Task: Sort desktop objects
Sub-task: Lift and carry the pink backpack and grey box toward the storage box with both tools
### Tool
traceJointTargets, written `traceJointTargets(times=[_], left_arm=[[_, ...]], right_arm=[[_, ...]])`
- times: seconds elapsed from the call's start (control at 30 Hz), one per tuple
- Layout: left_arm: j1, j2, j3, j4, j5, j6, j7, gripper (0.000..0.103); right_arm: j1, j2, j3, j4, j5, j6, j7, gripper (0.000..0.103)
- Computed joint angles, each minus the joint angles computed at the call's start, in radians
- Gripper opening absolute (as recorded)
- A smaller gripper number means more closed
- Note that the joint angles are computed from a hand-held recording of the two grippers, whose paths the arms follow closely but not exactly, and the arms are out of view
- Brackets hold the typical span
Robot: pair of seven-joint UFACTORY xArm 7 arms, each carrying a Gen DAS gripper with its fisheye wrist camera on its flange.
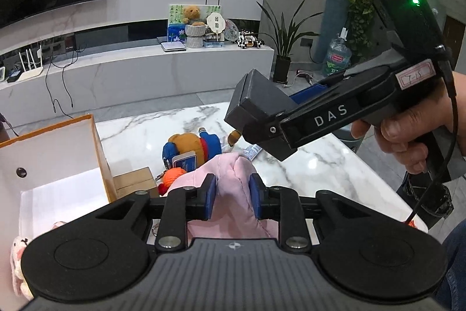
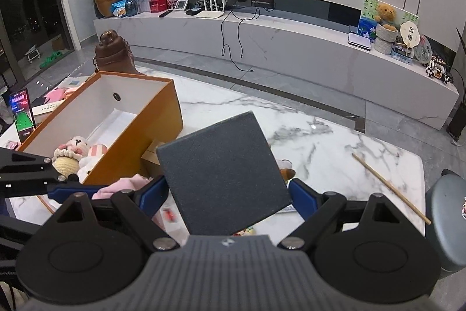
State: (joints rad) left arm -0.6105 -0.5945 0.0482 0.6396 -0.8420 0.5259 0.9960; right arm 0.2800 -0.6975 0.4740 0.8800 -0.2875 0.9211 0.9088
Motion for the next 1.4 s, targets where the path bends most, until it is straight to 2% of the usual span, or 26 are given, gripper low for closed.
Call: traceJointTargets(times=[0.23, 0.5, 0.7, 0.87, 1.13, 1.27, 1.4], left_arm=[[0.007, -0.015, 0.018, 0.015, -0.017, 0.009, 0.006, 0.028], [0.013, -0.052, 0.052, 0.066, -0.056, 0.015, 0.03, 0.028], [0.042, -0.057, 0.077, 0.105, -0.05, 0.009, 0.034, 0.028], [0.078, -0.03, 0.113, 0.144, -0.046, 0.002, 0.027, 0.028], [0.158, 0.03, 0.16, 0.176, -0.044, 0.013, 0.037, 0.028], [0.2, 0.079, 0.161, 0.19, -0.042, 0.029, 0.046, 0.028], [0.256, 0.154, 0.162, 0.229, -0.034, 0.086, 0.053, 0.028]], right_arm=[[-0.004, 0.005, 0.004, 0.012, -0.008, 0.013, 0.005, 0.089], [-0.038, 0.04, 0.04, 0.09, -0.053, -0.014, 0.026, 0.089], [-0.078, 0.134, 0.083, 0.191, -0.118, -0.074, 0.064, 0.089], [-0.095, 0.272, 0.129, 0.312, -0.21, -0.111, 0.112, 0.089], [-0.038, 0.557, 0.168, 0.504, -0.364, -0.092, 0.158, 0.089], [0.018, 0.673, 0.153, 0.585, -0.418, -0.053, 0.162, 0.089], [0.084, 0.782, 0.119, 0.667, -0.462, 0.009, 0.148, 0.089]])
